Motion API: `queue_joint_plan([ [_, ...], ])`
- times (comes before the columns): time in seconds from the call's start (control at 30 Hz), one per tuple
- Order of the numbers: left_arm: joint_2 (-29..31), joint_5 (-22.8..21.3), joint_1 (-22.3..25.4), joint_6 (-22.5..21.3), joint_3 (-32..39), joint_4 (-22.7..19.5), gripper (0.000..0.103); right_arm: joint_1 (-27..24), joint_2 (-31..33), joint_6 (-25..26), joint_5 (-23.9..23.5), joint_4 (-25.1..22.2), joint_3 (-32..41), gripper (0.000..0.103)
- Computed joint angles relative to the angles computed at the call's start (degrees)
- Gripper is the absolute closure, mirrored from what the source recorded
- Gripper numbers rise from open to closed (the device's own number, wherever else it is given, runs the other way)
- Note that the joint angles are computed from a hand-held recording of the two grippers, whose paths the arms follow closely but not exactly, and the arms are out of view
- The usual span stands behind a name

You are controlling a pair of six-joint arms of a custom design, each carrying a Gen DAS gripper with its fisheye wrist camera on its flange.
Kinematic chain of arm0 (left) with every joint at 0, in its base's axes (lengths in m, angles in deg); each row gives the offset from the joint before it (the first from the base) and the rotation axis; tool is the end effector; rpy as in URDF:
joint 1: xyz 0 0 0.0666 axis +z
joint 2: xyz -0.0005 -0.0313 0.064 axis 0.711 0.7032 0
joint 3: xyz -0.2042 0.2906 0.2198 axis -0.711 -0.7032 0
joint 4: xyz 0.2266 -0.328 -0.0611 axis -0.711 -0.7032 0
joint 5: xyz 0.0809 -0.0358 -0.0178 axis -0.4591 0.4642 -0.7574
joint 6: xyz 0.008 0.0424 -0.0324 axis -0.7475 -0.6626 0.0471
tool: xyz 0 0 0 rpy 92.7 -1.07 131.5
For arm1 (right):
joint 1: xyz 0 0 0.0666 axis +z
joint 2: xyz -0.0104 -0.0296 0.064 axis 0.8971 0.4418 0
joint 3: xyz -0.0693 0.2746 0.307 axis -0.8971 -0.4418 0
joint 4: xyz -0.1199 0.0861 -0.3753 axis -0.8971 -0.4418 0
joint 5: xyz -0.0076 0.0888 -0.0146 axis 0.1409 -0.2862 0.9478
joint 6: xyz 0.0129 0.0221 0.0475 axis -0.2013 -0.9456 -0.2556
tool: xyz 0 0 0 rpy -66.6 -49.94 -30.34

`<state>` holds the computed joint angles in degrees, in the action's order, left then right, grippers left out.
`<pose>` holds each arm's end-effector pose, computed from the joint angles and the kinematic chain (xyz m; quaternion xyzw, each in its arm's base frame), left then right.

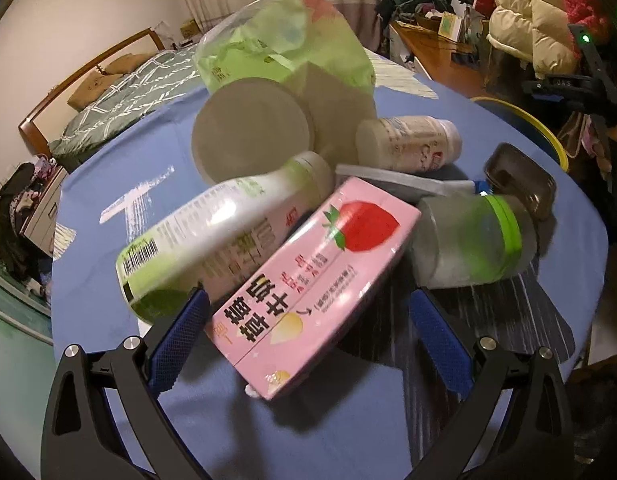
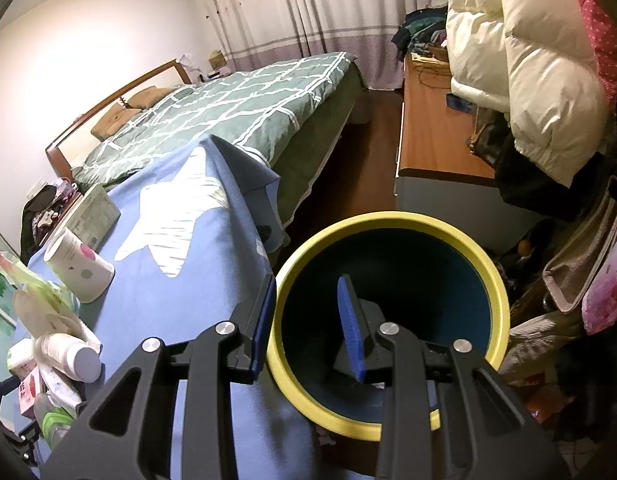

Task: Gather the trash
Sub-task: 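Grasp the pink strawberry milk carton with the left gripper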

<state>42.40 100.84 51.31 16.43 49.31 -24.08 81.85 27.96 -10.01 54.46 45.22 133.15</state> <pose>0.3649 0.0287 0.4236 0.2651 0.9160 -0.0242 0.3002 0.3737 0.1101 0.4237 0.2003 0.9027 0.0331 0.3793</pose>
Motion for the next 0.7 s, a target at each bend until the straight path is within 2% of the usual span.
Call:
queue_joint_plan([
  [0.1, -1.3, 2.5, 0.1, 0.5, -0.2, -3.2, 0.004, 0.2, 0.2, -0.1, -0.3, 0.3, -0.1, 0.072],
  [0.23, -3.4, 3.6, -1.1, 1.0, -0.5, -8.3, 0.005, 0.5, -0.2, -0.2, -0.6, 0.7, -0.4, 0.072],
  [0.27, -3.8, 3.3, -1.4, 1.7, -0.6, -8.4, 0.006, 0.6, -0.4, -0.3, -0.6, 0.8, -0.6, 0.072],
  [0.43, -4.1, -2.8, -1.5, 6.8, -0.9, -3.3, 0.015, 0.6, -1.2, -0.3, -0.8, 1.1, -1.2, 0.072],
  [0.57, -1.4, -2.5, -1.2, 6.4, -0.1, -3.6, 0.026, 0.1, -1.8, -0.6, -1.2, 1.2, -1.8, 0.072],
  [0.7, 0.0, -2.8, -1.8, 5.0, 0.1, -3.0, 0.028, -0.1, -1.9, -0.9, -1.5, 1.1, -2.1, 0.072],
])
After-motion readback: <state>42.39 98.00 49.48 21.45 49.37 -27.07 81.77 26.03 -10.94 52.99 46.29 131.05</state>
